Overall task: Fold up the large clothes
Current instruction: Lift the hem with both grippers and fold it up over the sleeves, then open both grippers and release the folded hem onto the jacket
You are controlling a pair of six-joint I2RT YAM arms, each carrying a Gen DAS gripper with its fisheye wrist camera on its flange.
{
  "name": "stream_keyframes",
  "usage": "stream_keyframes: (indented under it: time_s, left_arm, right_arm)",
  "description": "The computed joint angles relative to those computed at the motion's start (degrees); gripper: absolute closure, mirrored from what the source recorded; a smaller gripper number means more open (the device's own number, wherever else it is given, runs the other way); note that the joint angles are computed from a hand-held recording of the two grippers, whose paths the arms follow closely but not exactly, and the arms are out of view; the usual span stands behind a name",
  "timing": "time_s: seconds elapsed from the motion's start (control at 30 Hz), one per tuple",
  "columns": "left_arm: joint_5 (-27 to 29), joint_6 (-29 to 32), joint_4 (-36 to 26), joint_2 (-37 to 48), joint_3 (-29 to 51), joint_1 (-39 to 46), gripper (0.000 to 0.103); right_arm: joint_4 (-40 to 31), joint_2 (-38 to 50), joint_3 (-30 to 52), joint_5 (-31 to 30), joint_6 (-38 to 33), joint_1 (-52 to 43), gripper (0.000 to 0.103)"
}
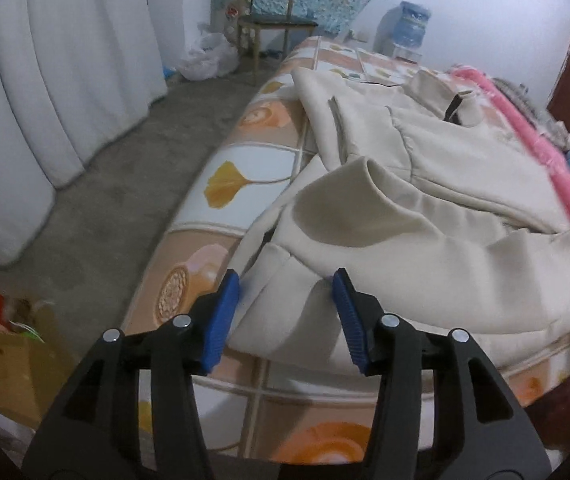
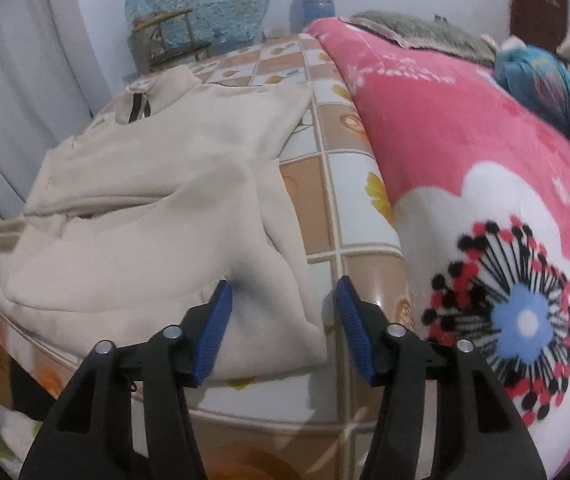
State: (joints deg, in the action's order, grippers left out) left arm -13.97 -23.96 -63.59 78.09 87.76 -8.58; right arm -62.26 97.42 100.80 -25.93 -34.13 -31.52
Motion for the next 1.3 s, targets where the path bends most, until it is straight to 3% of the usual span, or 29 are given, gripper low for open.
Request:
stream_keyframes:
  time_s: [0.07,0.13,0.3,0.4,0.5,0.6,0.7,0.83,0.9,1.0,1.07,1.3]
  left_arm:
    - [-3.3,0.7,0.4,0.7,-0.2,-1.6,0.086]
    - [-5.8,1.3,-0.4,1.6,0.5,-2.8,0.095]
    - [-7.6,2.6,-7.1,-0.6,3.4,-4.9,0.097]
    - [-4.4,2.0,-11.3,-4.4,1.4,-3.9,0.097]
    - [-1.7,2.5,-10.4,-7.4,-2.4,-2.1,0.096]
    - [1.6,4.0,-4.8,-9.0,-3.5,2.2,0.094]
    - [-2.6,4.0,-1.8,-8.2,-1.1,3.5,0.094]
    - [-1.5,4.4,-0.4,-8.7,0.9,7.0,0.094]
    - [0.3,4.0,0.3,-9.0,1.1,5.3,0.092]
    - [6.3,4.0,1.1,-7.4,2.1,-0.5,0.070]
    - [9.4,4.2,2.3,-4.9,2.9,-6.3,0.056]
    - [10.8,3.5,7.6,4.6,3.5,-18.7,0.055]
  right_arm:
    - [1.0,-0.2,-1.3,1.6,-0.5,1.2,0.080]
    - [-0.1,0.0,-0.4,0.7,-1.6,1.3,0.090]
    - [-8.1,-0.9,3.5,-3.1,-5.2,-2.8,0.093]
    - [-11.2,-1.7,1.9,-2.7,-7.9,-4.8,0.093]
    - [-10.5,-1.6,0.2,-3.3,-8.1,-5.6,0.089]
    - [-12.8,2.1,5.6,-6.1,-4.7,-5.9,0.082]
    - [-14.0,3.3,9.5,-8.0,-2.2,-6.1,0.081]
    - [-4.9,-3.6,2.4,-3.6,1.2,-5.5,0.060]
    - [-1.5,-6.7,-0.7,-2.2,2.5,-5.4,0.059]
    - [-3.8,-7.2,0.2,-5.2,1.8,-5.4,0.056]
    - [-7.6,-7.3,0.4,-7.5,-0.8,-3.0,0.045]
    - [-4.5,-10.6,-9.0,0.1,-2.2,12.5,0.044]
